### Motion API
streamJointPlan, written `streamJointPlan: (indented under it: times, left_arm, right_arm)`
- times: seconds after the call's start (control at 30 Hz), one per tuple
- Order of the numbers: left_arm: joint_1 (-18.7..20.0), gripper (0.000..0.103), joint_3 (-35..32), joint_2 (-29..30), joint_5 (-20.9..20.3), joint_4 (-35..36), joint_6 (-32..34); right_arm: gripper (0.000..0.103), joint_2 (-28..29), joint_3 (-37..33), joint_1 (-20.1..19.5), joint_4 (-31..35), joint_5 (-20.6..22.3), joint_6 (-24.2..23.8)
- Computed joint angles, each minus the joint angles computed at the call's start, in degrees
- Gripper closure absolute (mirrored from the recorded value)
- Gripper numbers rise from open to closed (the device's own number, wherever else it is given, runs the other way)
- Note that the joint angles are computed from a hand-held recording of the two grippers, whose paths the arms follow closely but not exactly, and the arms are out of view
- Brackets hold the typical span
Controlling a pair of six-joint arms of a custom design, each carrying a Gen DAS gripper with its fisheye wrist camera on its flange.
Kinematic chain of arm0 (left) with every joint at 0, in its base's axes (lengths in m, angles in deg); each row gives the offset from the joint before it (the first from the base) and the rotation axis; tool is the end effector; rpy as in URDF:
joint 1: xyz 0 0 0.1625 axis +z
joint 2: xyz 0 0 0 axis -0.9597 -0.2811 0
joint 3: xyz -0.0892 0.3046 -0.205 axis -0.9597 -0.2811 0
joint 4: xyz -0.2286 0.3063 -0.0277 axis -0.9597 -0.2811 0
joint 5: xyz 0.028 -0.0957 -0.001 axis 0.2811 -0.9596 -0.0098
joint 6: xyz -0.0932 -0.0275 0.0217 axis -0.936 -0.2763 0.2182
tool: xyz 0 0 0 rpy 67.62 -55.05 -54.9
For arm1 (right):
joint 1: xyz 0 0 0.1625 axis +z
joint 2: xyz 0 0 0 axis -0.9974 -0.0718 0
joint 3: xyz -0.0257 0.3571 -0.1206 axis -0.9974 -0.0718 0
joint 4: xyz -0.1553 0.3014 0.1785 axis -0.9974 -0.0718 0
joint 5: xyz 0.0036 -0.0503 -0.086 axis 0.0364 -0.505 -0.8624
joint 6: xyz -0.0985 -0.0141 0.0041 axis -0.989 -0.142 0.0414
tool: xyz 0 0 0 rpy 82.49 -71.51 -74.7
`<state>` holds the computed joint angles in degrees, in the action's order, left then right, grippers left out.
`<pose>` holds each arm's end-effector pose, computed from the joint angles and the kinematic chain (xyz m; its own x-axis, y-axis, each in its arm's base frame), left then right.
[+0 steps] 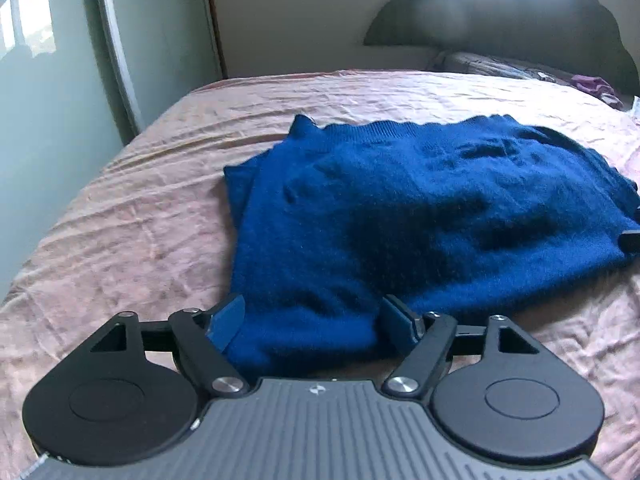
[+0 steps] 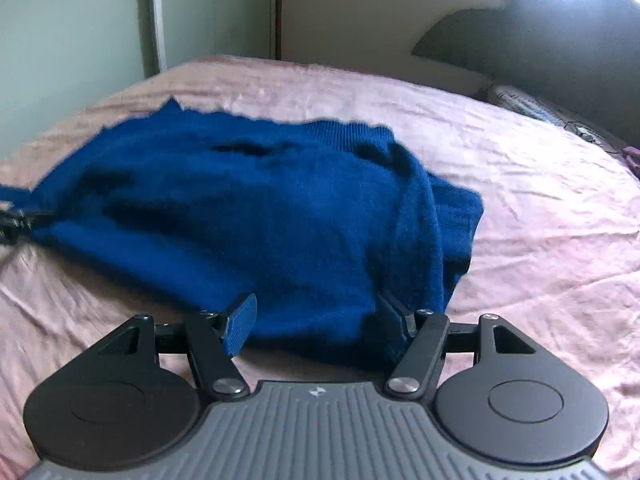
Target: Fold small clothes
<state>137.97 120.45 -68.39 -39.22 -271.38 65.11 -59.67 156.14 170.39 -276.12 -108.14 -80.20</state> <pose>-0.0988 -0.6545 0.0864 -0.5594 0.3611 -0.7461 0.7567 0.5898 -0.2819 0.0409 -0.5635 0.1194 -0.7201 0.0076 0.6938 -0.5176 0.6601 -0.5444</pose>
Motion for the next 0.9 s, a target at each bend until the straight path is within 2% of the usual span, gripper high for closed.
streamJointPlan:
  times: [0.07,0.13,0.23,0.47,0.57,0.67,0.77,0.9]
  left_arm:
    - [-0.2,0.021,-0.2,0.0,-0.2,-0.6,0.1]
    - [-0.4,0.015,0.0,0.1,0.2,-1.5,0.4]
    - [-0.2,0.014,0.5,-0.1,1.5,-0.4,-0.3]
    - [0.4,0.014,1.4,-1.9,0.4,2.8,-4.8]
    - [0.3,0.014,1.2,-1.9,0.6,2.9,-4.5]
    - [0.3,0.014,1.1,-1.9,1.2,3.1,-4.4]
    - [0.2,0.014,0.9,-2.1,1.6,3.0,-3.9]
    - [0.3,0.012,-1.1,-1.4,2.0,-0.2,0.1]
  right_arm:
    - [0.037,-0.5,-0.3,0.5,-0.4,1.3,-0.1]
    - [0.036,-0.2,-1.4,0.9,0.3,0.8,-0.5]
    - [0.036,1.4,-3.6,0.8,3.6,-3.7,-0.9]
    - [0.035,1.5,-1.0,2.5,-3.1,-4.2,-5.3]
    - [0.035,2.6,-1.9,4.7,-6.8,-3.4,-9.4]
    - [0.035,4.3,-3.7,6.1,-7.7,-1.2,-12.2]
    - [0.035,6.1,-5.8,7.4,-6.2,0.3,-13.6]
    - [0.035,9.2,-8.4,9.0,-3.1,1.3,-15.6]
